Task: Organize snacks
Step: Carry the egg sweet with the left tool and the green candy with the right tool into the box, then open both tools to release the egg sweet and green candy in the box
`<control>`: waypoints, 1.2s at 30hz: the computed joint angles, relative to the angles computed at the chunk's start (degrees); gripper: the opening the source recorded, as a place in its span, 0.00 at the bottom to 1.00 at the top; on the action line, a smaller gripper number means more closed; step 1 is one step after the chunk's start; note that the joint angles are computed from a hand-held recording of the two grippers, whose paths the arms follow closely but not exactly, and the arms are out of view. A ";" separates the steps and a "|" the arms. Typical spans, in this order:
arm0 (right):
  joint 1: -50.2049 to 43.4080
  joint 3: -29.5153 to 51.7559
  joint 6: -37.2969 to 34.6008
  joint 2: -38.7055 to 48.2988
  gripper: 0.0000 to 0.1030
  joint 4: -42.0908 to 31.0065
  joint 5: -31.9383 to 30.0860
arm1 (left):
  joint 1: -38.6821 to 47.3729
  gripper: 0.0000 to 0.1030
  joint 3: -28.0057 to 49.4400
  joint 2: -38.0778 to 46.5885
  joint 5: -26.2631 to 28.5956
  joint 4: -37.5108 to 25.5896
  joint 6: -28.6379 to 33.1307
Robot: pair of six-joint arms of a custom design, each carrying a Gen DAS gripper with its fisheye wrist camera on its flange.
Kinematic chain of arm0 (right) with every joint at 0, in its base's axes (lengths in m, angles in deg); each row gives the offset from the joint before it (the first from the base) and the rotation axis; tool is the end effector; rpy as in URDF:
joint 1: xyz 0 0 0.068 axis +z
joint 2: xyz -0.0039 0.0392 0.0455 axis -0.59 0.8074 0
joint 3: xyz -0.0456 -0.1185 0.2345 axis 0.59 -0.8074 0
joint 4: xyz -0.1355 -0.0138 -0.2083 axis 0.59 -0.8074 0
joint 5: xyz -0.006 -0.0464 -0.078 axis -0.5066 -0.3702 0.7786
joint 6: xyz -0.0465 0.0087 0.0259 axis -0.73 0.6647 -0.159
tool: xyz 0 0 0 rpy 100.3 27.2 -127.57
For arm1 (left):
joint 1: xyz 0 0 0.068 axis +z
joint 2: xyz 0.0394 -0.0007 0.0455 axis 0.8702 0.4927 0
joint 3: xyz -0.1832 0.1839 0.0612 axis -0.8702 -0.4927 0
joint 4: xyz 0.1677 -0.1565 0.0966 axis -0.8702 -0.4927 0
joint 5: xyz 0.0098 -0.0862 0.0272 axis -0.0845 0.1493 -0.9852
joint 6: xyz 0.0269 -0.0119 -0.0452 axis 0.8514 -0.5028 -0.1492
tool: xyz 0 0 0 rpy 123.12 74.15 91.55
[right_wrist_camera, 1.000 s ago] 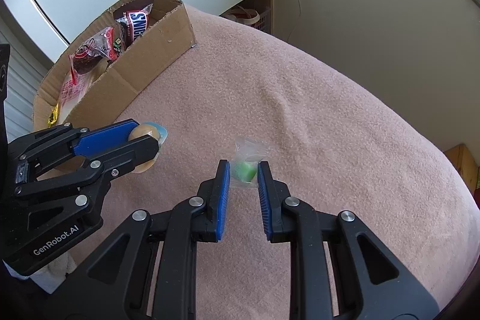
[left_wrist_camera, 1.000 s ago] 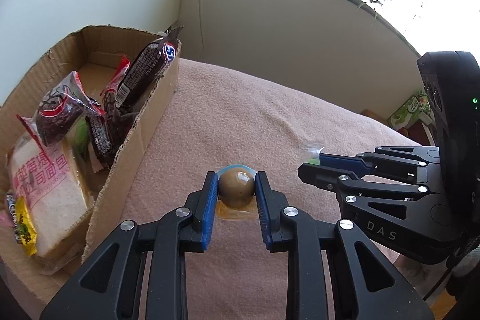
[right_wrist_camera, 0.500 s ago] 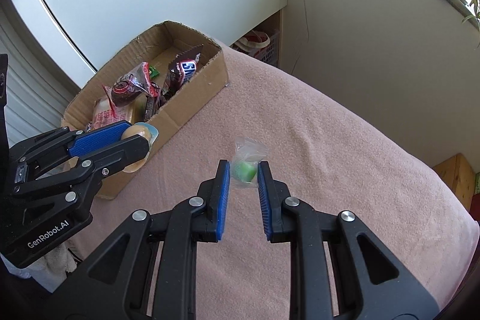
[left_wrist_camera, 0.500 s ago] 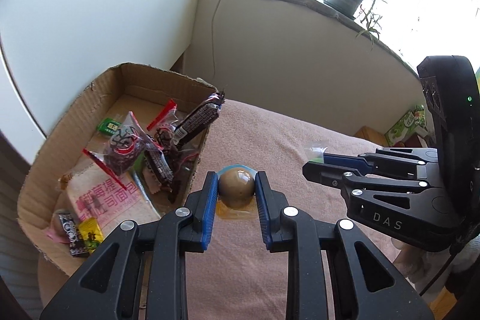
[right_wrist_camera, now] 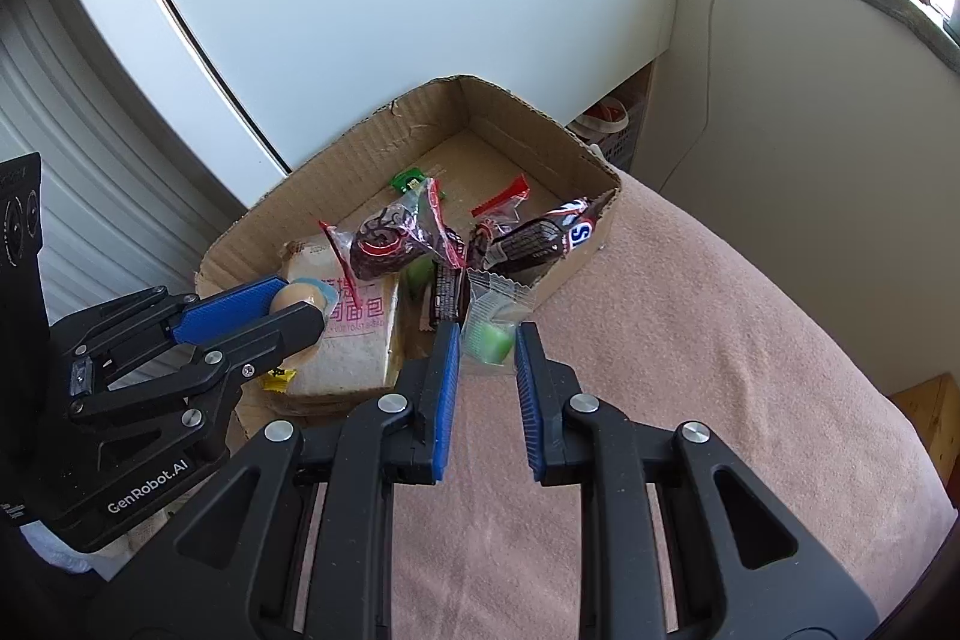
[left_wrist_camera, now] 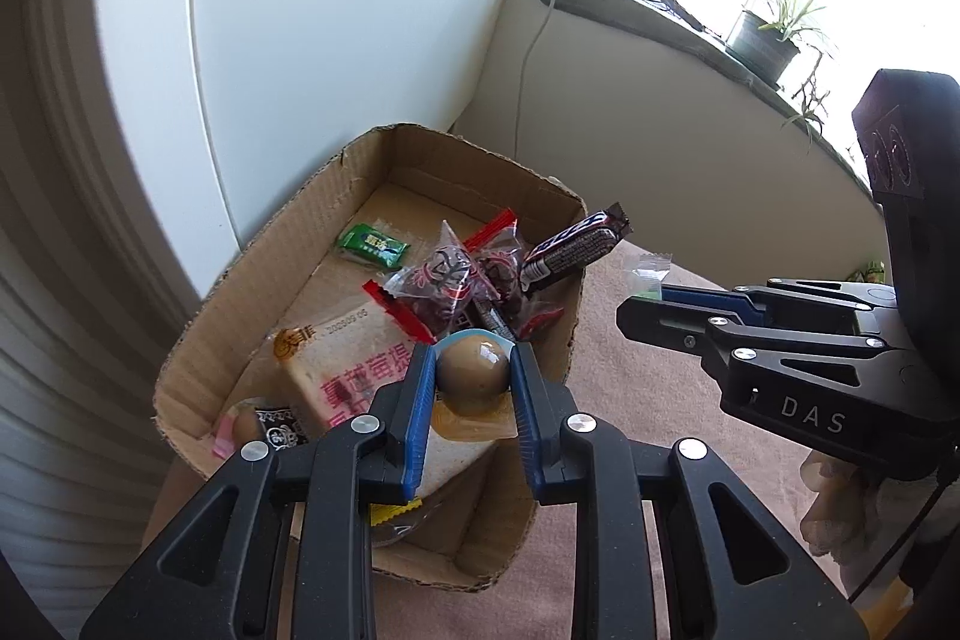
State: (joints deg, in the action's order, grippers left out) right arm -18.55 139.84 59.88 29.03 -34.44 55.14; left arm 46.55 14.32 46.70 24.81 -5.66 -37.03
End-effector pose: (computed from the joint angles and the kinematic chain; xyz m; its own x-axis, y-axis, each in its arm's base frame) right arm 0.3039 0.1094 0.2373 -0.6680 -0.5449 -0.5068 -0.6906 0.7076 0.1496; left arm 0.1976 -0.0460 0.2208 -0.7217 -0.3119 -0.6179 -0.1809 0.9467 -0.2666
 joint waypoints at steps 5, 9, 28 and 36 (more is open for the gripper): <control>2.80 1.50 1.59 1.24 0.19 -0.06 -0.25 | 2.37 0.23 -0.79 -2.27 0.63 -1.50 0.91; 4.72 2.53 2.34 1.70 0.19 -0.18 -0.05 | 3.87 0.23 -0.69 -3.67 1.11 -2.78 1.68; 5.34 3.08 3.64 -0.21 0.46 -0.30 0.90 | 5.45 0.39 0.62 -7.09 -1.18 -7.20 2.32; 3.50 0.41 3.63 -4.96 0.62 -1.28 -0.11 | 2.27 0.56 2.33 -10.34 -4.29 -13.20 0.00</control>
